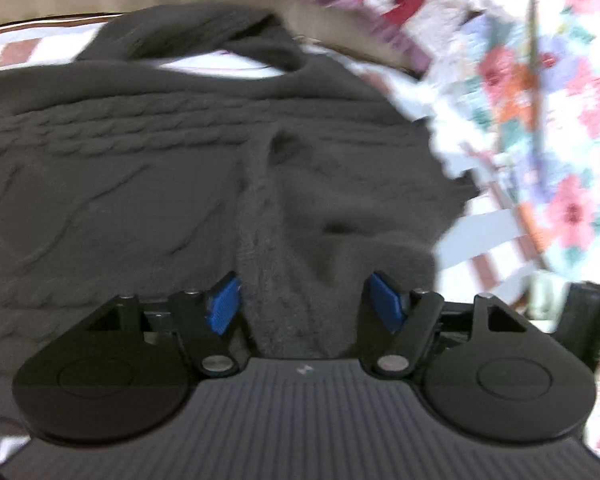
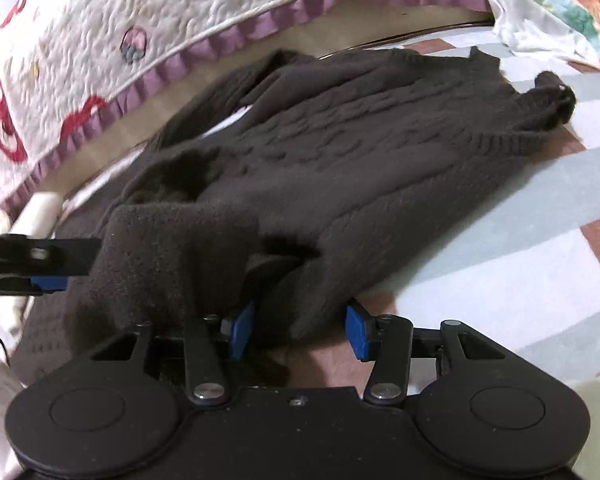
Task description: Fold clothes
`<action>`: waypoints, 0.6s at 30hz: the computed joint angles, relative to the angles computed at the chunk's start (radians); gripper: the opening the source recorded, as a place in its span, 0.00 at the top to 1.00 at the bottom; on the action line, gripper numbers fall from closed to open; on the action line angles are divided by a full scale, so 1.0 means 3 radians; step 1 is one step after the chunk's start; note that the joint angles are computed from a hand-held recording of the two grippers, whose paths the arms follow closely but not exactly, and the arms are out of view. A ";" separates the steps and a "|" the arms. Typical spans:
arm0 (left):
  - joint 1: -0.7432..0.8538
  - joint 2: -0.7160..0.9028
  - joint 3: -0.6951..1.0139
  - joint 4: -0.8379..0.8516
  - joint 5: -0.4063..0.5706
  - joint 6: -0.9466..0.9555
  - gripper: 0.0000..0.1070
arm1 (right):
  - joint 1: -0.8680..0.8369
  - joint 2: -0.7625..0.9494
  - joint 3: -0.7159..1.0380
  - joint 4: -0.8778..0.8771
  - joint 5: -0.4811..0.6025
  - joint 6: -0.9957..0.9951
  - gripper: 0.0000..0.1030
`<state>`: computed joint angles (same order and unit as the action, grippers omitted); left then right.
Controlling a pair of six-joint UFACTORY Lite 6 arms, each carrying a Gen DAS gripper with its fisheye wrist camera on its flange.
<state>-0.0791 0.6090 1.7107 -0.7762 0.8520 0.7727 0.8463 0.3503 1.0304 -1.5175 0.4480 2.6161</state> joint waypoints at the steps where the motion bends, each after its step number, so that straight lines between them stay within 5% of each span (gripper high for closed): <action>1: -0.0017 -0.0050 -0.0087 0.0069 -0.0127 -0.0048 0.33 | 0.0031 -0.0015 0.0007 0.0097 0.0046 -0.0089 0.48; 5: -0.0002 -0.0107 -0.0223 0.0183 -0.0342 -0.0127 0.26 | 0.0216 -0.0102 0.0087 0.0697 0.0574 -0.0830 0.48; 7: 0.0071 0.0047 -0.0059 0.0106 -0.0141 -0.0199 0.25 | 0.0311 -0.0078 0.0198 0.0854 0.0949 -0.1242 0.48; 11: 0.0155 0.0420 0.0345 -0.0087 0.0349 -0.0273 0.28 | 0.0168 0.0040 0.0275 0.0620 0.0969 -0.1492 0.48; 12: 0.0157 0.0513 0.0447 -0.0131 0.0475 -0.0223 0.42 | 0.0103 0.0102 0.0319 0.0597 0.0909 -0.1517 0.48; 13: 0.0157 0.0610 0.0555 -0.0170 0.0603 -0.0180 0.87 | 0.0039 0.0165 0.0365 0.0577 0.0851 -0.1544 0.48; 17: 0.0004 0.0566 0.0841 0.0314 0.0349 0.0061 0.92 | -0.0094 0.0314 0.0491 0.0531 0.0859 -0.1675 0.51; 18: -0.0040 0.0500 0.0875 0.0483 0.0169 0.0185 0.92 | -0.0093 0.0284 0.0462 0.0503 0.0902 -0.1673 0.70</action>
<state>-0.0910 0.7589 1.9732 -0.6311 0.9026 0.8283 0.8183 0.4355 1.1690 -1.3667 0.7186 2.1142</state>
